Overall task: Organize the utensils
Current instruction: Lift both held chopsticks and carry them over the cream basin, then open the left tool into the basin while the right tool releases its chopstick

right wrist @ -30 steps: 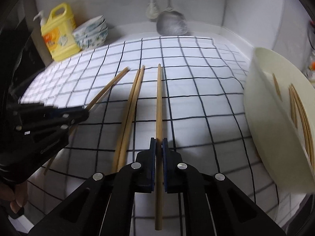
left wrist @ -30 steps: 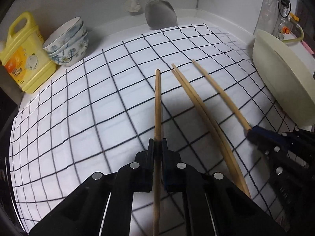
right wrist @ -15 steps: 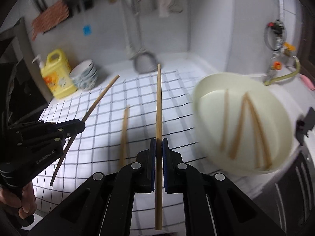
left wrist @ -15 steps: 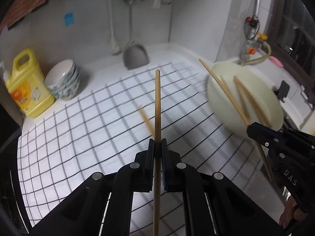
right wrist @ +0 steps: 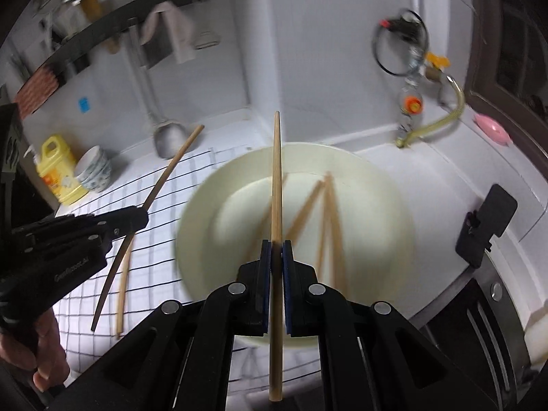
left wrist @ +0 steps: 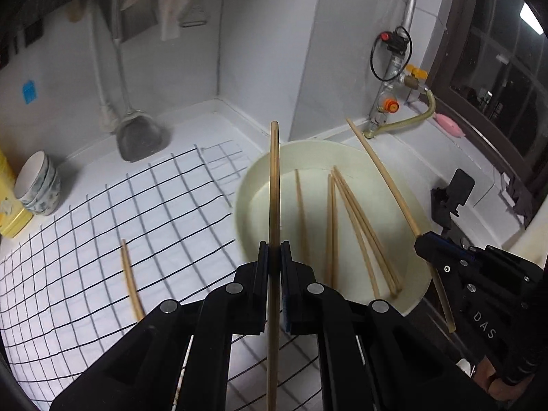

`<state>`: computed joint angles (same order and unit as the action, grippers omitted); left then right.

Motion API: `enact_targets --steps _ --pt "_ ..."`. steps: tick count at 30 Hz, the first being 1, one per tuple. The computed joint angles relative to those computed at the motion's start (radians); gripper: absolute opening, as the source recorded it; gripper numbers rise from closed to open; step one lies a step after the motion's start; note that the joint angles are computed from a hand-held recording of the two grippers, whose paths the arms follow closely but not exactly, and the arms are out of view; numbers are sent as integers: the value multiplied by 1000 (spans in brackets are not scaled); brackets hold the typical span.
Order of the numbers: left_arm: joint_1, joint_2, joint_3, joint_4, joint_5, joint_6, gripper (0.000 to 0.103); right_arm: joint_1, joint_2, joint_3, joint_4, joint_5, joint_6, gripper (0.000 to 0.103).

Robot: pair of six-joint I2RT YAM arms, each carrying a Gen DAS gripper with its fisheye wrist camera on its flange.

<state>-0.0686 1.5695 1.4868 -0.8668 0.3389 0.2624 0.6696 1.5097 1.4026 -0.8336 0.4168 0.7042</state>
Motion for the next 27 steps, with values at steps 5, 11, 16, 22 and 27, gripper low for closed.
enact_targets --steps 5,11,16,22,27 --pt "-111 72 41 25 -96 -40 7 -115 -22 -99 108 -107 -4 6" --pt "-155 195 111 39 -121 -38 7 -208 56 -117 192 -177 13 6" --pt "-167 311 191 21 -123 -35 7 -241 129 -86 189 -213 36 6" --pt "-188 391 252 5 -137 -33 8 -270 193 -63 177 -260 36 6" --pt "-194 419 276 -3 -148 -35 8 -275 211 -54 164 -268 37 7"
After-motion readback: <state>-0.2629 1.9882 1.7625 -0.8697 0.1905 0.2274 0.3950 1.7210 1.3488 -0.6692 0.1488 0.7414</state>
